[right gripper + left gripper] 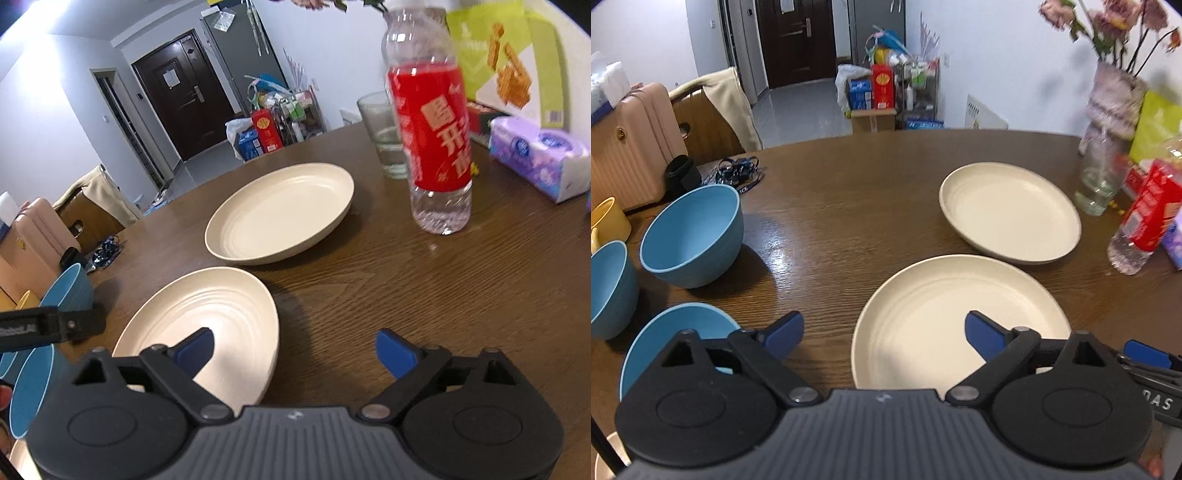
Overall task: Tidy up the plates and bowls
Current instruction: 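Move both grippers to the cream plate beside the red bottle and grasp its rim, then lift the cream plate with both grippers and carry it toward the blue bowls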
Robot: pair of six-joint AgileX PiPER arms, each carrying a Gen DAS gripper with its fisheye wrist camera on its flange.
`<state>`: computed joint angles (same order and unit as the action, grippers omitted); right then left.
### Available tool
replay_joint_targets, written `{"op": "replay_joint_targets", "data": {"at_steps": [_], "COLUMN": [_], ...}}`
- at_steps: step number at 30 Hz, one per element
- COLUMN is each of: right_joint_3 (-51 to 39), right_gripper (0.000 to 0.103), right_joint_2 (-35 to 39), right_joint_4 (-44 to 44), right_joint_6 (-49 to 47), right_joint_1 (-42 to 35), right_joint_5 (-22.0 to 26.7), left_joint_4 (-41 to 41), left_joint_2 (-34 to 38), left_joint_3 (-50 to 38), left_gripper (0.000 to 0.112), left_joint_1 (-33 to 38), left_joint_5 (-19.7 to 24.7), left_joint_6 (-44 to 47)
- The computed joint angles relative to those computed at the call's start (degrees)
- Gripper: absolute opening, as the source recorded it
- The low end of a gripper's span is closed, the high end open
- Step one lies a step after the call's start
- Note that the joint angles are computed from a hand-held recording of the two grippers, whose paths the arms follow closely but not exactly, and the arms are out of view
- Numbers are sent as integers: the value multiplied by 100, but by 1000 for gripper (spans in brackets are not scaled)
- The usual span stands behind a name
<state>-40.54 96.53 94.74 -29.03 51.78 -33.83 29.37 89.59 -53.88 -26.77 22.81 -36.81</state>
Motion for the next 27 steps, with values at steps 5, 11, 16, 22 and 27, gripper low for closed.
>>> {"op": "replay_joint_targets", "data": {"at_steps": [5, 11, 16, 22, 27], "right_joint_3": [-64, -18, 30, 65, 105], "right_gripper": [81, 65, 56, 43, 40], "right_joint_2": [280, 396, 493, 562, 588], "right_joint_4": [-493, -879, -1312, -1695, -1910], "right_joint_6": [459, 856, 1255, 1646, 1880], "right_joint_1": [-207, -245, -349, -416, -417], "right_joint_5": [278, 295, 427, 494, 475], "left_joint_4": [-772, -1255, -1297, -1477, -1310], "left_joint_2": [535, 972, 1118, 1204, 1203], "left_joint_3": [-495, -833, -911, -966, -925], "left_gripper": [76, 54, 45, 26, 17], "left_joint_1": [227, 404, 463, 494, 481], "left_joint_5": [231, 392, 383, 428, 372], "left_joint_6": [918, 1479, 1510, 1687, 1515]}}
